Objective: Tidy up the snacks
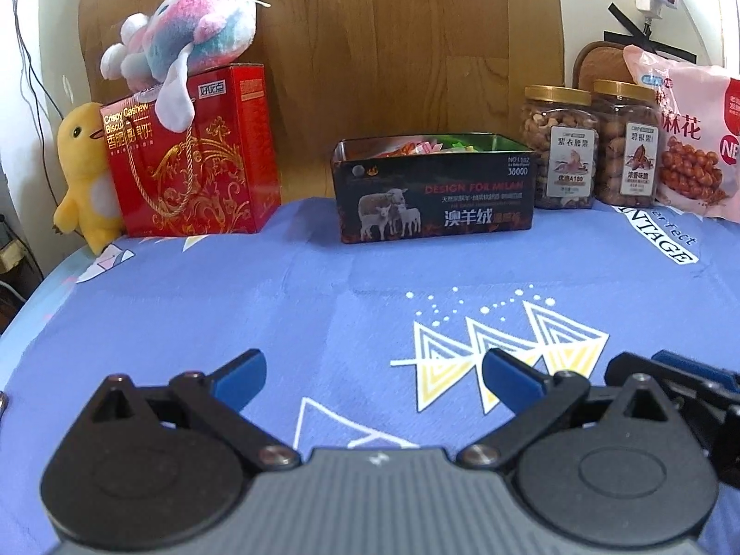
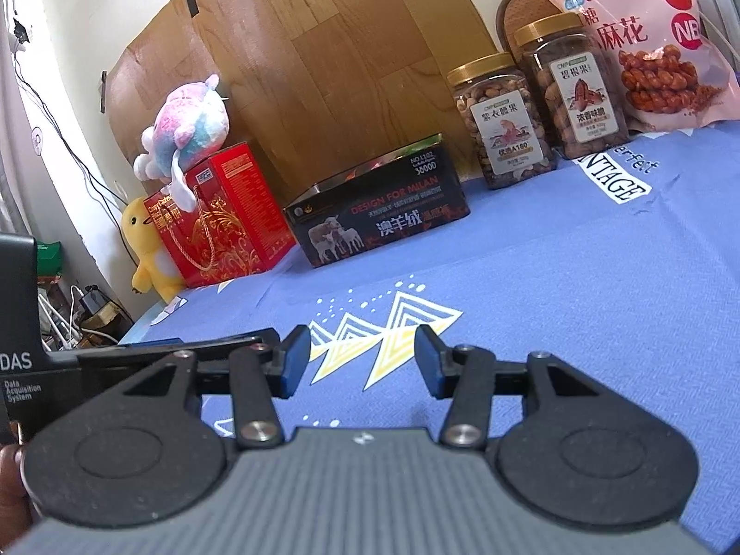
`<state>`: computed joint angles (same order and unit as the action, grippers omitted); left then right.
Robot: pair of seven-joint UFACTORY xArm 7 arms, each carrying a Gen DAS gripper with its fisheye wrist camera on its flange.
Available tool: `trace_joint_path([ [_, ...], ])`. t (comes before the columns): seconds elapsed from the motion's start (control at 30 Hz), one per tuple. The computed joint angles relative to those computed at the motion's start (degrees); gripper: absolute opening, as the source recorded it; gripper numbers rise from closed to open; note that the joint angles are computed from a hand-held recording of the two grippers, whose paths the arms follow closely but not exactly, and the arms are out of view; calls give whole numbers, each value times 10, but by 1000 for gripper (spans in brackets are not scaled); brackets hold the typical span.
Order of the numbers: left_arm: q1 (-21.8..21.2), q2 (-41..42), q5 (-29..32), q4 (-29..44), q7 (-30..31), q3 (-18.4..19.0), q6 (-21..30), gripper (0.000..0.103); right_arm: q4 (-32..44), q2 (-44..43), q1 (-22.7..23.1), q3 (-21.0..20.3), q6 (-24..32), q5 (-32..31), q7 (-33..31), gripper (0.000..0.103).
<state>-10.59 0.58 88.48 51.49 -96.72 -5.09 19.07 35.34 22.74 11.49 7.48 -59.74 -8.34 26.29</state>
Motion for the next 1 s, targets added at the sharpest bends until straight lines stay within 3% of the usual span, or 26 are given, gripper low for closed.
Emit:
trace_joint_path([
  [0.53, 13, 2, -103, -13, 83, 8, -24, 103, -4, -5, -1, 1, 1, -6, 3, 54],
  [1.0, 15, 7, -120, -14, 92, 13, -25, 103, -1, -1, -5, 1, 5, -15, 6, 54],
])
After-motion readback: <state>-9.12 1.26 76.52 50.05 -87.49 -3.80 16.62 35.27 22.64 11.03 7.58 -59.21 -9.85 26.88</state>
